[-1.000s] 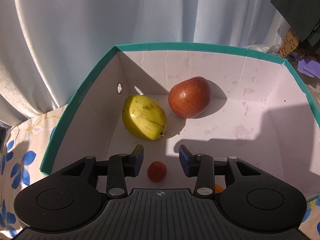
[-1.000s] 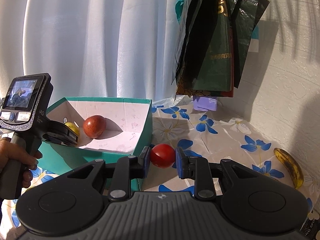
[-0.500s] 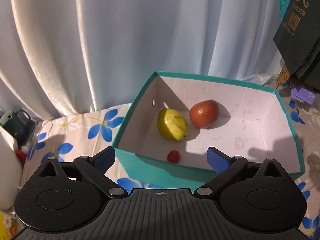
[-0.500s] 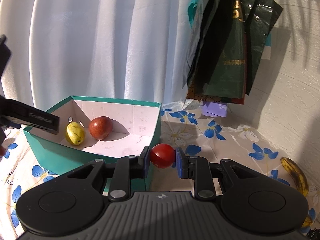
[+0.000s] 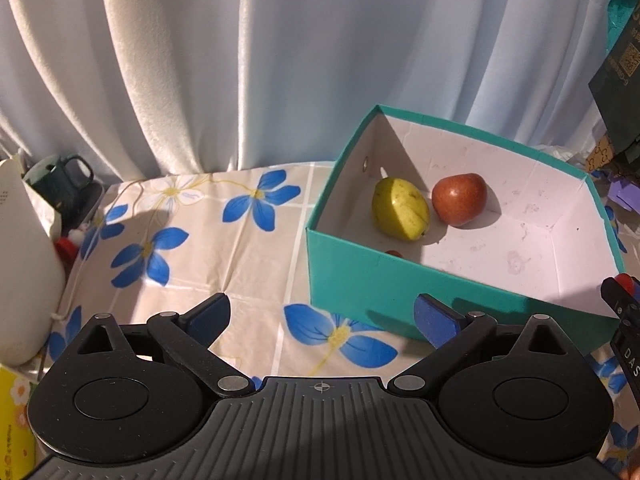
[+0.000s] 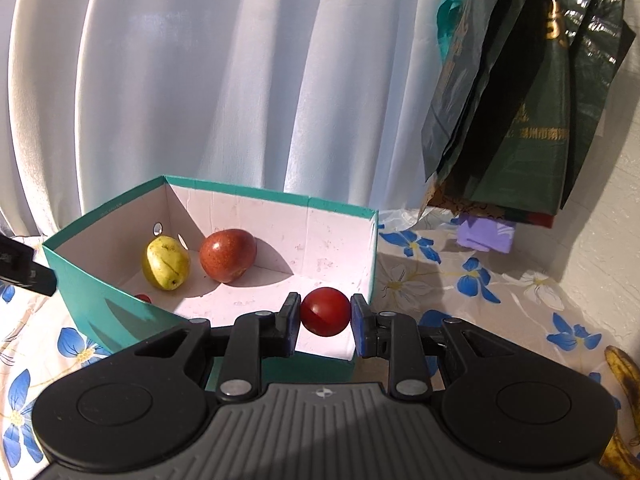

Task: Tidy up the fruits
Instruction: 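Move the left tool to the brown kiwi on the table and grasp it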

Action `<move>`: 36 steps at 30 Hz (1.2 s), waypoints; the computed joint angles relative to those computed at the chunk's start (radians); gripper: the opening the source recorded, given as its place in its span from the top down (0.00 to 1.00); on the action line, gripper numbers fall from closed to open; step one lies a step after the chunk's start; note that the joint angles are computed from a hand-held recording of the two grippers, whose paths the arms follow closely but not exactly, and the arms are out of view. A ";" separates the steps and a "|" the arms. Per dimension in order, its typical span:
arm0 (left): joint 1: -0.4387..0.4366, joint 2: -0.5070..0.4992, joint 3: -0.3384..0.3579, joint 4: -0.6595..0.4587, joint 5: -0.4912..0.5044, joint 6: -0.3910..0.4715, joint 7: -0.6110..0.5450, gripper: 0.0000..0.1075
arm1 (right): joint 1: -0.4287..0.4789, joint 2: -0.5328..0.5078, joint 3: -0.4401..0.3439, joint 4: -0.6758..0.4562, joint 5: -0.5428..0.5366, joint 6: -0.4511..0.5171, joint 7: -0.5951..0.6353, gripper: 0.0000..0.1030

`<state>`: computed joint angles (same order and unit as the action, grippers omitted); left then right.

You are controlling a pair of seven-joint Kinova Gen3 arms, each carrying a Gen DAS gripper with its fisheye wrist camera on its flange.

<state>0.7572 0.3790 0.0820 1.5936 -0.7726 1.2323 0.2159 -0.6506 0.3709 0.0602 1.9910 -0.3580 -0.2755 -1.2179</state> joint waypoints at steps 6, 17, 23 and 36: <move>-0.006 -0.014 0.005 0.024 0.010 -0.007 0.015 0.06 | -0.008 0.024 0.006 -0.014 0.004 0.002 -0.006 0.75; -0.011 -0.013 0.010 0.032 0.016 -0.023 -0.008 0.06 | -0.043 0.024 0.051 -0.031 -0.007 0.037 0.020 0.74; 0.000 -0.028 0.018 0.053 0.023 -0.028 0.002 0.06 | -0.023 0.001 0.014 -0.007 0.031 0.014 0.007 0.38; 0.166 -0.028 0.086 0.173 -0.117 -0.108 0.168 0.06 | 0.148 -0.211 -0.159 0.242 0.123 -0.088 -0.122 0.04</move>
